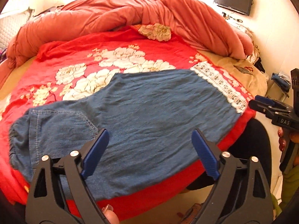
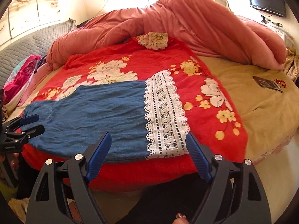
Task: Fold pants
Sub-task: 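Lay the lace hem flat with the right gripper and open it, then grasp the lace hem with the right gripper while the left gripper grasps the lace edge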
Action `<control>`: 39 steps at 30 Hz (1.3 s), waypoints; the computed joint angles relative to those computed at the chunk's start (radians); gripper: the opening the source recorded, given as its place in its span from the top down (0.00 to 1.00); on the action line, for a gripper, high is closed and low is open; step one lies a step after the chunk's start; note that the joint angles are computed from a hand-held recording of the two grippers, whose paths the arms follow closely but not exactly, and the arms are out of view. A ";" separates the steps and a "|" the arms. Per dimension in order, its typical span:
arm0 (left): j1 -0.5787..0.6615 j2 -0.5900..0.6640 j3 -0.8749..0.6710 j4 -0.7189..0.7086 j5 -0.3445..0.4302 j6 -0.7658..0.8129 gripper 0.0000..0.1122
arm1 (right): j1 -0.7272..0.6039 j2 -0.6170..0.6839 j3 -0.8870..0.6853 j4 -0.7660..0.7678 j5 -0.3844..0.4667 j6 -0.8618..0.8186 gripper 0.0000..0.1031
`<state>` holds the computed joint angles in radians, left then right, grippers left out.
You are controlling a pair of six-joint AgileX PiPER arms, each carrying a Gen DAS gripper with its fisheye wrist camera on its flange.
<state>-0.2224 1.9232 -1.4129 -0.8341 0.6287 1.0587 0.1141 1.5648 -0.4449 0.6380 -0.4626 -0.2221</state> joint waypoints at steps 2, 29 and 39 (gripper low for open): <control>-0.011 -0.013 0.004 0.005 0.000 -0.007 0.20 | 0.009 -0.018 0.022 0.027 -0.026 -0.006 0.10; -0.233 0.124 -0.319 0.326 0.041 -0.362 0.17 | -0.186 0.057 0.105 -0.478 -0.120 0.475 0.10; -0.301 0.358 -0.743 0.456 0.239 -0.502 0.17 | -0.240 0.103 0.068 -0.626 -0.141 0.612 0.10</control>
